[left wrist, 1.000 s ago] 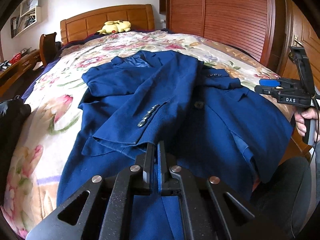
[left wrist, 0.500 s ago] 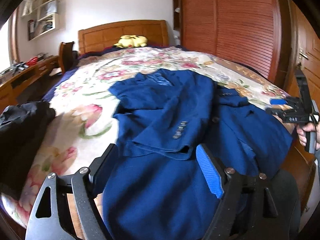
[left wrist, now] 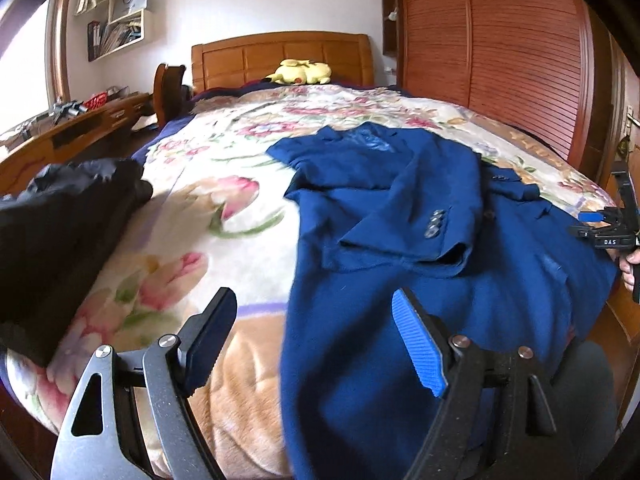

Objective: Fold large clothes

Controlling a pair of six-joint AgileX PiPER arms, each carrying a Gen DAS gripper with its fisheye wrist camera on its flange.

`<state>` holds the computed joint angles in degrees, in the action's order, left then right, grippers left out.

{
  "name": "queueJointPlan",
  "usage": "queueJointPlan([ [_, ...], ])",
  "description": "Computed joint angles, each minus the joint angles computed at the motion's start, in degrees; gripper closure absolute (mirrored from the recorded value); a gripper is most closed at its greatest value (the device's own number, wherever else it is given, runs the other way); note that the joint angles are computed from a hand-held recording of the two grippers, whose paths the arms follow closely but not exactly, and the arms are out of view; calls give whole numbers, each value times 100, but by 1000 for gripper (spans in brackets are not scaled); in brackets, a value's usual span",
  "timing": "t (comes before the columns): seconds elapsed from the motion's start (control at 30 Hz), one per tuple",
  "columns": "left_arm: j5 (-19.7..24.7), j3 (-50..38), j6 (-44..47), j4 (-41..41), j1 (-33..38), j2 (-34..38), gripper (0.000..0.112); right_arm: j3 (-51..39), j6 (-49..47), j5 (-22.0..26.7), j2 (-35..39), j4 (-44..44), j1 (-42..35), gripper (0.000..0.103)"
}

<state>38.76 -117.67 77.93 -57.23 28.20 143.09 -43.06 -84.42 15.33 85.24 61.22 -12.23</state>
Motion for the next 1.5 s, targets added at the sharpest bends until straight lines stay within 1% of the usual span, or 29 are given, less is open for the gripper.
queueJointPlan([
  [0.07, 35, -85, -83, 69, 49, 107, 31, -61, -86, 82, 127, 80, -94, 32],
  [0.17, 98, -164, -110, 146, 113, 241, 31, -164, -199, 398, 225, 203, -287, 32],
  [0.23, 277, -274, -177, 265, 149, 342, 31, -172, -202, 495, 237, 202, -344, 32],
  [0.3, 526, -386, -162, 282, 215, 445, 34, -138, -170, 542, 210, 139, -364, 32],
  [0.37, 476, -319, -140, 307, 227, 440, 41, -107, -225, 551, 185, 124, -376, 32],
  [0.5, 508, -190, 47, 107, 320, 436, 50, -101, -135, 794, 113, -162, -539, 32],
  [0.6, 649, -197, 34, 50, 376, 442, 65, -130, -28, 1091, 57, -397, -693, 32],
  [0.63, 772, -268, -24, 82, 387, 475, 75, -141, -24, 1165, 57, -426, -724, 33],
  [0.67, 889, -325, -119, 130, 395, 493, 80, -160, -2, 1237, 64, -465, -742, 37],
  [0.7, 885, -288, -120, 139, 387, 465, 84, -180, -31, 1360, 69, -472, -783, 43],
  [0.73, 875, -222, -89, 157, 375, 418, 91, -161, -86, 1465, 36, -464, -832, 51],
  [0.77, 904, -208, -94, 169, 375, 400, 98, -168, -127, 1580, 27, -468, -864, 55],
  [0.8, 998, -235, -152, 206, 380, 389, 101, -197, -184, 1760, 30, -476, -912, 68],
  [0.83, 1087, -275, -203, 243, 381, 385, 106, -218, -225, 1858, 32, -467, -930, 86],
  [0.87, 1148, -245, -178, 219, 392, 345, 107, -239, -241, 1981, 27, -483, -946, 92],
  [0.93, 1198, -3, 78, -16, 428, 166, 108, -209, -440, 2093, -28, -273, -992, 96],
  [1.0, 1200, 404, 464, -424, 499, -120, 108, -179, -653, 2294, -124, 14, -1117, 97],
  [1.1, 1230, 951, 959, -933, 579, -574, 110, -148, -973, 2803, -392, 546, -1478, 98],
  [1.17, 1349, 1141, 1077, -1155, 632, -808, 110, -178, -1043, 3139, -579, 732, -1733, 98],
  [1.3, 1445, 1335, 1309, -1552, 716, -1129, 110, -314, -1037, 3894, -989, 938, -2303, 98],
  [1.4, 1555, 1262, 1272, -1735, 773, -1260, 110, -406, -1038, 4402, -1243, 954, -2655, 98],
  [1.47, 1649, 1212, 1245, -1817, 818, -1338, 110, -391, -1043, 4657, -1437, 956, -2827, 99],
  [1.5, 1690, 1208, 1267, -1888, 843, -1400, 110, -423, -1036, 4873, -1529, 960, -2966, 99],
])
